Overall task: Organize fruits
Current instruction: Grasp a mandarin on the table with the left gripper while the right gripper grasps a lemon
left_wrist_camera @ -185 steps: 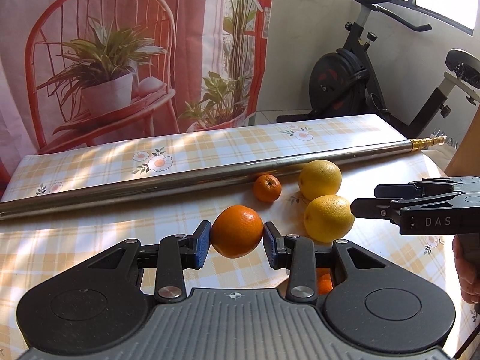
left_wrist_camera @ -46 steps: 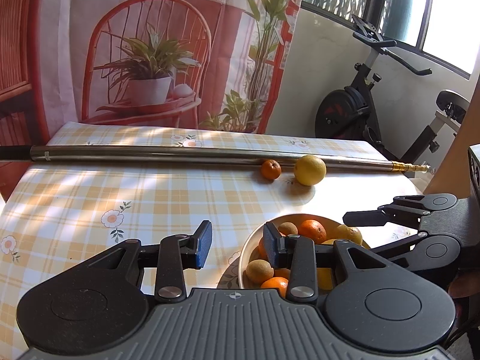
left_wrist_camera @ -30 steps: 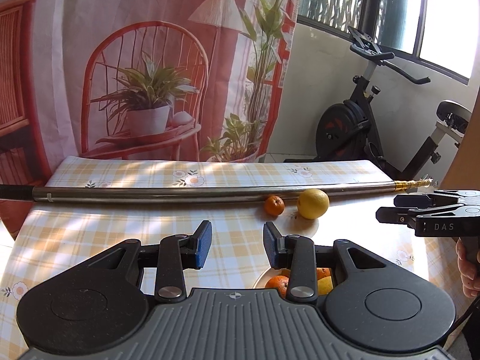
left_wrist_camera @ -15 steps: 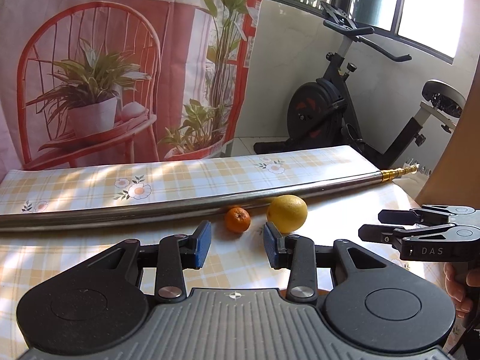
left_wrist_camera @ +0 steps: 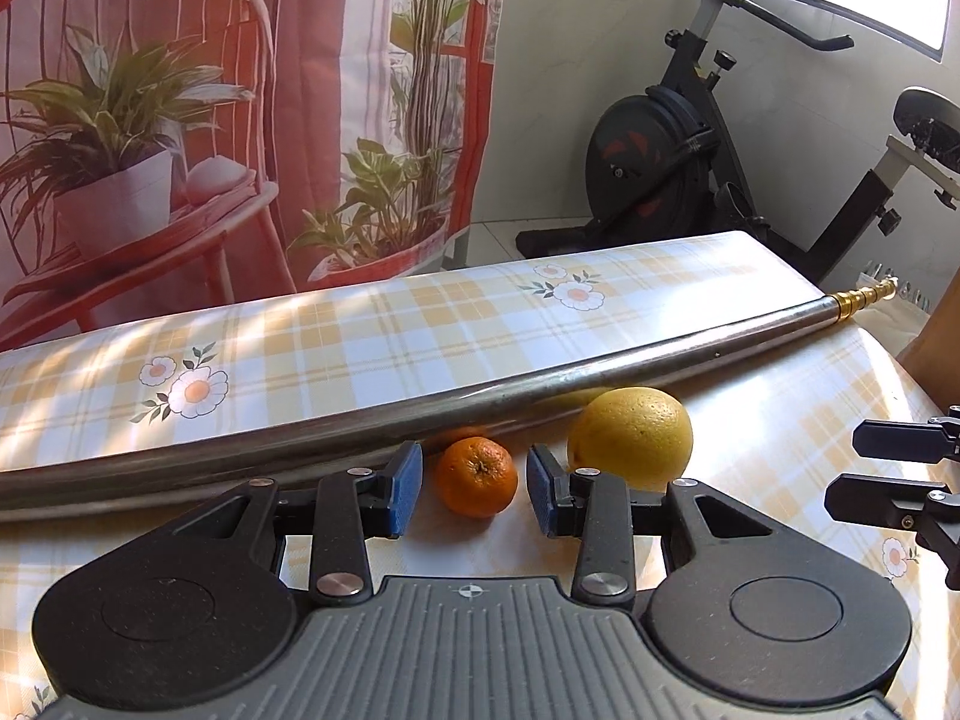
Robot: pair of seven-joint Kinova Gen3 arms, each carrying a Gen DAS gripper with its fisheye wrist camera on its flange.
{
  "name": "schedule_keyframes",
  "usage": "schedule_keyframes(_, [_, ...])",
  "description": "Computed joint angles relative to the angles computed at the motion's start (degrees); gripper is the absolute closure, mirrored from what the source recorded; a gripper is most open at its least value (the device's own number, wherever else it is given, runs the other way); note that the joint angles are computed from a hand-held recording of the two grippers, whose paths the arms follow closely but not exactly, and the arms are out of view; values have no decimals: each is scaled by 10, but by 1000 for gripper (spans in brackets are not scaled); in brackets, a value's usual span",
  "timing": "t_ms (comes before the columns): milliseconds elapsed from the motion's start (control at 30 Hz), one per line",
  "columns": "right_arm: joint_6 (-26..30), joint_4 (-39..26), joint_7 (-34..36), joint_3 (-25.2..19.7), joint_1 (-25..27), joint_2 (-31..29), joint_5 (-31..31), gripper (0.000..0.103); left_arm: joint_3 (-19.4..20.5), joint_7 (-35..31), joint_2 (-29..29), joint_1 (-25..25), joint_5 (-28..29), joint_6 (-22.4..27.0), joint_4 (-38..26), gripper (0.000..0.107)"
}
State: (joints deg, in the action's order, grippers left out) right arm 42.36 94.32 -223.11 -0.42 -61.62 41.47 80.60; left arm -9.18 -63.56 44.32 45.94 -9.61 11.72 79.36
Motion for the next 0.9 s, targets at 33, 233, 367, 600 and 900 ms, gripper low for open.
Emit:
schedule_keyframes(33, [-4, 2, -3, 0, 2, 1, 3, 46, 5, -2, 4, -5, 2, 4, -5, 67])
schedule_keyframes(233, [-15, 5, -12, -2, 12, 4, 9, 46, 36, -20, 19, -29, 2, 34, -34, 67])
schedule_keyframes(367, [-23, 4, -15, -1, 15, 6, 11, 46, 36, -19, 27, -27, 0, 43, -45, 67])
schedule_keyframes(600, [-33, -3, -7, 1, 18, 10, 7, 46, 38, -22, 33, -26, -10, 59, -58, 71])
schedule_keyframes(900, [-44, -13, 5, 11, 19, 17, 27, 46, -9, 4, -41, 3, -11, -41, 74, 71])
